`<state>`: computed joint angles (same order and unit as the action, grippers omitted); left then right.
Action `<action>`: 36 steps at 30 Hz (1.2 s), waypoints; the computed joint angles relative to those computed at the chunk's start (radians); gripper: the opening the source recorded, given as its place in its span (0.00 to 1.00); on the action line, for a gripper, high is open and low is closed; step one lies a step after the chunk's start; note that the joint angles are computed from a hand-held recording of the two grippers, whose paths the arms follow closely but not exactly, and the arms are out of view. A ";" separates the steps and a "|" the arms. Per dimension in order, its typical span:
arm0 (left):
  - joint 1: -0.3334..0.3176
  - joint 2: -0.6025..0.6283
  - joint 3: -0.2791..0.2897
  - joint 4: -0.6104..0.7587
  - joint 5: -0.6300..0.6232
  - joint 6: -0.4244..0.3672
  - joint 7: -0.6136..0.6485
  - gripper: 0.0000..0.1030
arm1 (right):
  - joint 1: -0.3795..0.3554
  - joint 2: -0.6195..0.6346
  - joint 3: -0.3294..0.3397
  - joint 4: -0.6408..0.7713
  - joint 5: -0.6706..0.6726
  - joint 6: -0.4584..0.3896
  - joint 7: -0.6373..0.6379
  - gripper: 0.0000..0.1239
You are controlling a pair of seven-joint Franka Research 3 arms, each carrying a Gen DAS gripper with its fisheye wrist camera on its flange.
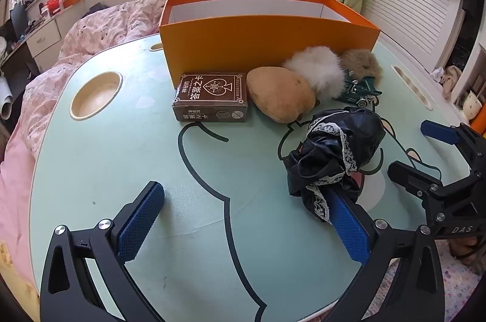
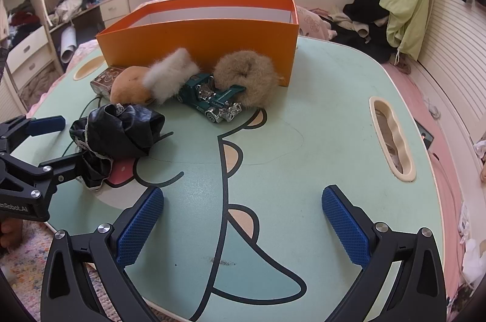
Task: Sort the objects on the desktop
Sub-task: 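Withdraw both grippers from the box back over the table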
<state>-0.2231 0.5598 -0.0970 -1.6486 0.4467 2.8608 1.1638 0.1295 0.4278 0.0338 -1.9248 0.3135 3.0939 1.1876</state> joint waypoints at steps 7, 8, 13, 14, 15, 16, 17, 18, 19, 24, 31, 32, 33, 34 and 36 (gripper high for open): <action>0.001 -0.003 0.008 -0.013 0.016 0.025 0.008 1.00 | 0.003 0.000 -0.004 0.003 -0.001 -0.004 0.001 0.83; 0.001 -0.002 0.008 -0.012 0.017 0.029 0.010 1.00 | 0.003 -0.001 -0.004 0.003 -0.001 -0.004 0.002 0.83; -0.001 -0.002 0.014 -0.021 0.022 0.054 0.011 1.00 | 0.000 0.000 -0.001 0.003 0.000 -0.003 0.000 0.83; 0.003 -0.008 0.011 -0.032 0.018 0.068 0.007 1.00 | 0.001 -0.001 -0.001 0.003 0.001 -0.004 0.000 0.83; 0.006 -0.014 0.010 -0.045 0.016 0.091 0.003 1.00 | 0.004 -0.004 -0.004 0.002 0.000 -0.005 0.002 0.83; 0.014 -0.025 0.008 -0.067 0.015 0.132 0.002 1.00 | 0.003 -0.004 -0.002 0.001 0.000 -0.005 0.001 0.83; 0.031 -0.037 -0.007 -0.092 0.009 0.183 0.012 1.00 | 0.004 -0.004 -0.003 0.001 0.000 -0.005 0.002 0.83; 0.055 -0.046 -0.029 -0.114 -0.001 0.230 0.032 1.00 | 0.004 -0.004 -0.004 0.002 -0.001 -0.006 0.002 0.83; 0.082 -0.050 -0.060 -0.125 -0.013 0.260 0.060 1.00 | 0.002 -0.003 -0.003 0.002 0.000 -0.006 0.001 0.83; 0.156 -0.017 -0.175 -0.084 -0.062 0.266 0.202 1.00 | 0.002 -0.005 -0.002 0.001 0.000 -0.006 0.001 0.83; 0.298 0.130 -0.418 0.082 -0.213 0.106 0.454 0.64 | 0.000 -0.004 0.000 0.002 0.002 -0.005 -0.002 0.83; 0.316 0.137 -0.445 0.083 -0.236 0.089 0.484 0.56 | 0.002 -0.005 -0.002 0.001 0.001 -0.006 0.000 0.83; 0.340 0.139 -0.474 0.073 -0.259 0.094 0.517 0.47 | 0.004 -0.006 -0.003 0.001 0.001 -0.006 0.001 0.83; 0.364 0.132 -0.498 0.048 -0.280 0.119 0.543 0.43 | 0.002 -0.005 -0.001 0.001 0.001 -0.006 0.000 0.83; 0.367 0.097 -0.485 0.002 -0.308 0.162 0.548 0.38 | 0.003 -0.006 -0.003 0.001 0.001 -0.006 0.001 0.83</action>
<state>0.1441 0.6567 -0.5821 -1.6471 0.1385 3.0229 1.7123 0.1326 0.4222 0.0307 -1.9238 0.3143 3.0876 1.1882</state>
